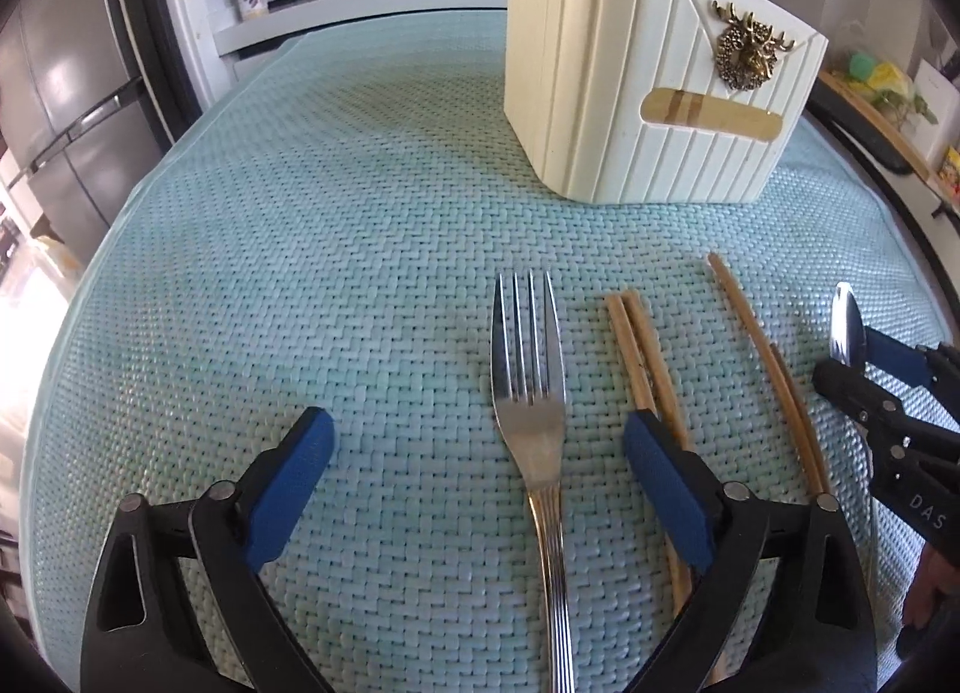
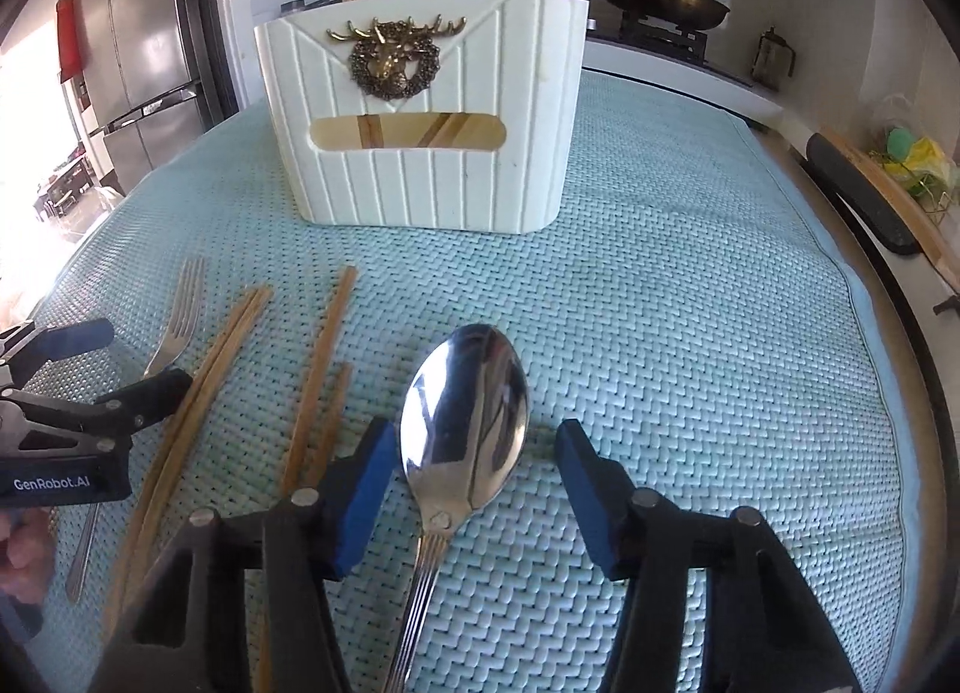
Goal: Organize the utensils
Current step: 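Close the left tool on the silver fork while the right tool grasps the silver spoon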
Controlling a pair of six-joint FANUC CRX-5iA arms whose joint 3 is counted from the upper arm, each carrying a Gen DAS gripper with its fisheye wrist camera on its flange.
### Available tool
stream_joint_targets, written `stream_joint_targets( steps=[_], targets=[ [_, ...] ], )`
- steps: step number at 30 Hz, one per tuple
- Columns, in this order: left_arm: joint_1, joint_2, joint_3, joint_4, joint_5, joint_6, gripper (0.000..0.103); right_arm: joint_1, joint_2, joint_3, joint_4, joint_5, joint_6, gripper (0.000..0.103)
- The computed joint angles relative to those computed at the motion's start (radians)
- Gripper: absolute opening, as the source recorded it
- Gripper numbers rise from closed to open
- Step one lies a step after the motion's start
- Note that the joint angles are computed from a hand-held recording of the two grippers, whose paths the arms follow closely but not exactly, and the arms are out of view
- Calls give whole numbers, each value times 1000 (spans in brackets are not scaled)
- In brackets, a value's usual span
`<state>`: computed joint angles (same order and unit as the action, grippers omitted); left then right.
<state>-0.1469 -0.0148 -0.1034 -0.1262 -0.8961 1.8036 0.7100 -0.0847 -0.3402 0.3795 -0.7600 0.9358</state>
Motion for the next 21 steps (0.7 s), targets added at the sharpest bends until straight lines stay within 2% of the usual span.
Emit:
stream_joint_targets(
  steps=[2,5,7,9,10,14,17,21],
  targets=[
    [8,12,11,7,4,-7,87,-7,5,4,5,2,1,47],
    [6,18,14,11,19,-21,74,-13,14,15,2,1,4,43],
    [5,18,6,31,46,-59,59,-12,16,14,10,9,1,43],
    [1,17,-1,53,65,-99,28,-18,17,14,4,18,6,43],
    [5,17,-7,75,75,-122,24,-26,22,23,-9,21,18,43],
    [23,12,-24,121,93,-150,24,-51,16,34,-66,48,61,43],
    [62,-27,-77,206,141,-211,23,-72,1,40,-118,69,101,43],
    [96,-98,-134,299,181,-285,23,-70,-49,17,-131,104,102,43]
  ],
)
